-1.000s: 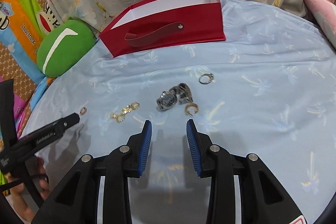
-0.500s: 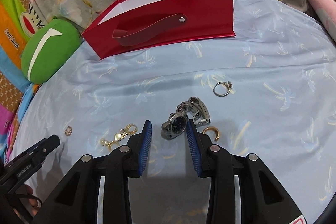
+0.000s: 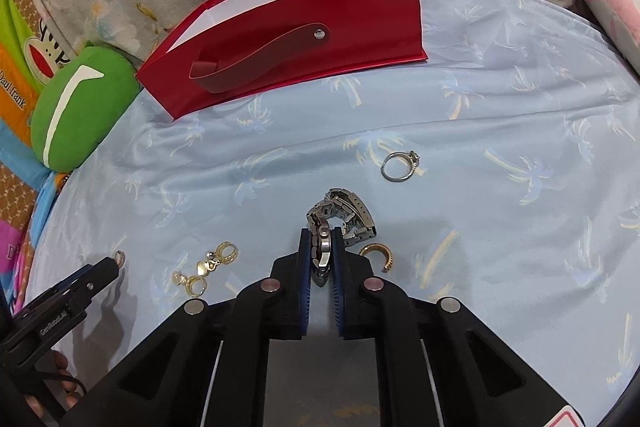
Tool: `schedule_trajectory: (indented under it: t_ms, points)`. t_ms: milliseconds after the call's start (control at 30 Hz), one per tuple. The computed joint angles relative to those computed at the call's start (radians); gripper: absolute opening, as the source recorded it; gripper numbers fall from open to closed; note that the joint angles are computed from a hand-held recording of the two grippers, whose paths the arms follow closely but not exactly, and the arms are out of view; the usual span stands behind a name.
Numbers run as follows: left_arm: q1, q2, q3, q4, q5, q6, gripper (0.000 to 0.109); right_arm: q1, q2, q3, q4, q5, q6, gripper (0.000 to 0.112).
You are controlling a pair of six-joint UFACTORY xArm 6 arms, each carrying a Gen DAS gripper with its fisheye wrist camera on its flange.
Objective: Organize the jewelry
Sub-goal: 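Lower the right tool onto the silver watch and close it, then grasp the gold hoop earring with the left tool while the right holds the watch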
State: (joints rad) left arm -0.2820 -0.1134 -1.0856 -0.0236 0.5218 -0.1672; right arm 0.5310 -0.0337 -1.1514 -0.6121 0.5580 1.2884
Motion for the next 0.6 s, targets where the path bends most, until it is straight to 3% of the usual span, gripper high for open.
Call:
schedule_trajectory:
  t_ms: [400,600]
  points:
    - [-0.056,-0.018,0.006,-0.074,0.005,0.08,0.058,0.043,-0.177,0.158,-0.008,-0.048,-0.032,0.009]
    - [-0.06,0.007,-0.015,-0.038,0.023,0.031,0.058,0.083,-0.234,0.219,0.007,-0.026,-0.026,0.009]
